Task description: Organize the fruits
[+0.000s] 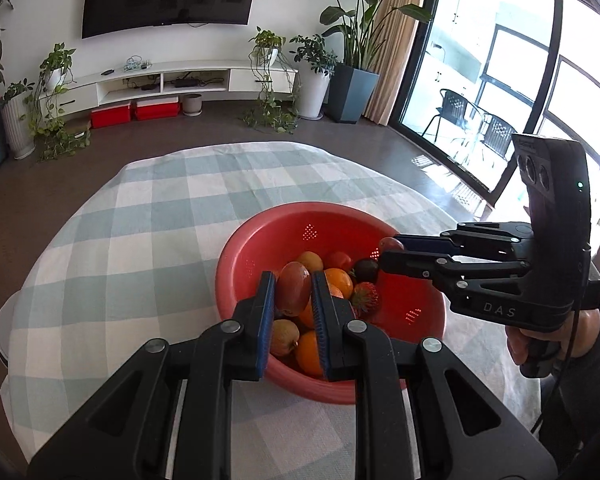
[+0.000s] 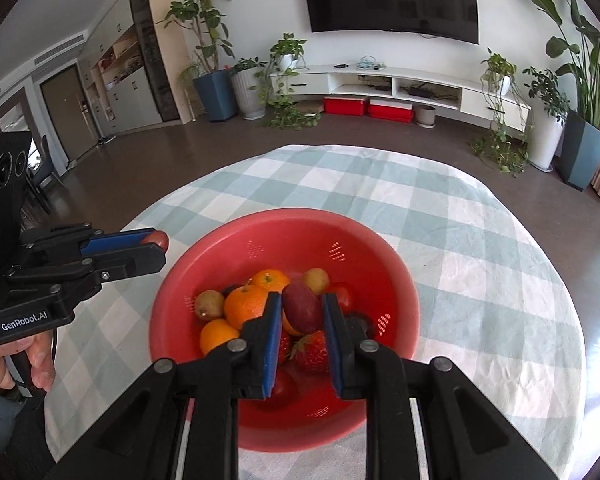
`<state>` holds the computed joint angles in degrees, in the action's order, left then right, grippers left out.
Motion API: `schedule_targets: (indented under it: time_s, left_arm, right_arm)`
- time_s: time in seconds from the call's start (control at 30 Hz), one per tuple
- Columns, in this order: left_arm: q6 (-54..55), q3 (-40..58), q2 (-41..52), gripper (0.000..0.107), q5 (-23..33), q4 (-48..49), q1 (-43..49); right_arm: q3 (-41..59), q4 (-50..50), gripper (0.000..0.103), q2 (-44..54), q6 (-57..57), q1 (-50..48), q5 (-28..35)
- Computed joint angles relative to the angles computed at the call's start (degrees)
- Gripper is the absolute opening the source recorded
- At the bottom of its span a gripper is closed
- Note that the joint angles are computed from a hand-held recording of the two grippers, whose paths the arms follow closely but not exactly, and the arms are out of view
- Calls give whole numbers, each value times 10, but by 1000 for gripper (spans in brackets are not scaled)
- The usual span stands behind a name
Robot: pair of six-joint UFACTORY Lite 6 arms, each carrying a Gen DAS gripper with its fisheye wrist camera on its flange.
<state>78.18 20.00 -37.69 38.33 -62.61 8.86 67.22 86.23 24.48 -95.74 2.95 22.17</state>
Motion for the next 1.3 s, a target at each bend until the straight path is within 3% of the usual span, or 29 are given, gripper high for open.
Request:
schedule_targets:
  time_s: [0.07, 0.27, 0.87, 0.97, 1.03, 1.1, 1.13, 1.27, 1.3]
  left_arm:
    - [40, 7, 55, 17, -52, -44, -37]
    - [172, 5, 142, 17, -109, -186, -77]
    - [307, -5, 190, 18, -160, -331, -121]
    - [305, -11, 176, 35, -156, -332, -115]
    - [298, -18, 157, 60, -138, -322, -106]
    - [276, -27, 125, 71, -155, -310, -120]
    - [266, -33, 108, 76, -172, -304, -130]
    - [152, -48, 48, 77, -161, -198, -118]
    - [112, -54, 22, 83, -162, -163, -116]
  right_arm:
    - [-6, 37, 23, 9, -45, 1, -11]
    - [1, 60, 23, 34, -75, 15, -37]
    - [-9, 163, 24, 45, -179, 38, -76]
    - [-19, 202, 34, 39, -217, 39, -77]
    - [-25, 232, 40, 33, -248, 41, -80]
    - [-35, 260, 40, 23, -277, 44, -85]
    - [-41, 276, 40, 17, -294, 43, -85]
    - [-80, 362, 42, -26, -380, 37, -76]
    - [-93, 388, 47, -41, -404, 33, -69]
